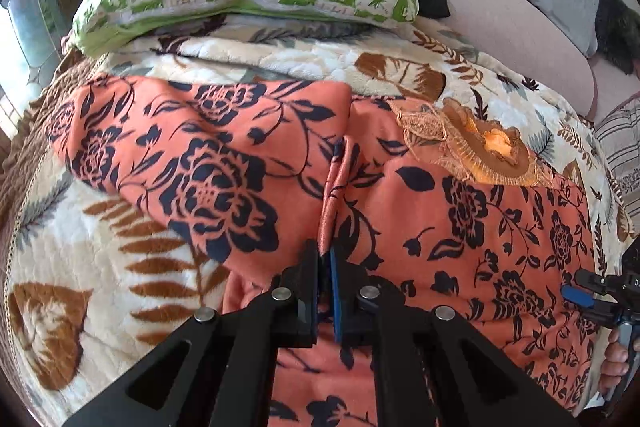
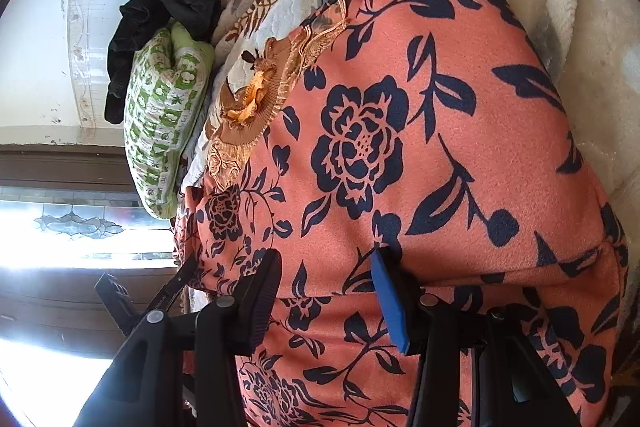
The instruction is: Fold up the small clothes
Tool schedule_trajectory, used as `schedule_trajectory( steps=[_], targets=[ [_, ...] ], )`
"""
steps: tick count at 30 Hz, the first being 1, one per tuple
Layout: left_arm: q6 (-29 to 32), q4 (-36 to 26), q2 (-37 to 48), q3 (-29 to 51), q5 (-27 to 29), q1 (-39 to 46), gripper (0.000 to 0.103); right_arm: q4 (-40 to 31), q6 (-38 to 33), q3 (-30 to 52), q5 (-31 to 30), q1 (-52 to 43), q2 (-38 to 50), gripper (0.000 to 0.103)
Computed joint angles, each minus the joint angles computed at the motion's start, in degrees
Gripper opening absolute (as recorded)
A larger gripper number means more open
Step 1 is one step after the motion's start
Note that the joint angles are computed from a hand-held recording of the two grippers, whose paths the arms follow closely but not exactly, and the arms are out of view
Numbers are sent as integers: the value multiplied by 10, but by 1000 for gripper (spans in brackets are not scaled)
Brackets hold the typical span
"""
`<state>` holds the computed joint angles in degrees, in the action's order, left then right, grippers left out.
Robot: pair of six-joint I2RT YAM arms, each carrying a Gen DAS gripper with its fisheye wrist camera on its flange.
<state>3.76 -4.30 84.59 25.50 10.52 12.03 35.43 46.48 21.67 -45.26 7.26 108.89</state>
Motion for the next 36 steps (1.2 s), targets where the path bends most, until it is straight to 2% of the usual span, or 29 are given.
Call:
schedule_trajectory(
  steps=[3,4,6,7,11,15,17,21,22,23,27,29,30,33,36],
  targets=[
    [56,-43,-63,-20,29,57,9,5,1,1,-2,-1,4,51],
    [74,-52,-90,-25,31,83,15,11,4,0,-7,-3,8,51],
    [94,-66,-113,-14,32,142,61,20,9,-1,-14,-8,15,51],
    [93,-66,-114,-3,40,176,67,21,10,0,-14,-8,16,51],
    [57,-77,-21,82,101,291,68,26,13,-4,-6,-2,10,56],
    [-34,-93,121,189,153,339,69,27,11,-6,8,7,4,56],
    [-92,-91,183,229,162,347,69,35,13,-6,9,8,8,56],
    [-192,-34,264,263,190,359,66,51,17,-3,11,11,20,56],
    [-207,-16,277,268,188,357,62,53,16,-2,14,13,21,56],
    [-217,0,288,275,185,355,52,53,14,-1,16,14,22,56],
    [-239,32,337,320,163,347,35,53,8,7,28,23,25,56],
    [-243,43,357,339,154,344,14,53,4,10,31,26,26,56],
    [-240,42,364,347,148,341,8,56,3,10,31,26,28,56],
    [-229,55,348,338,128,329,5,66,3,14,28,26,36,56],
    [-204,60,288,313,122,306,5,78,9,13,20,20,41,56]
  ],
)
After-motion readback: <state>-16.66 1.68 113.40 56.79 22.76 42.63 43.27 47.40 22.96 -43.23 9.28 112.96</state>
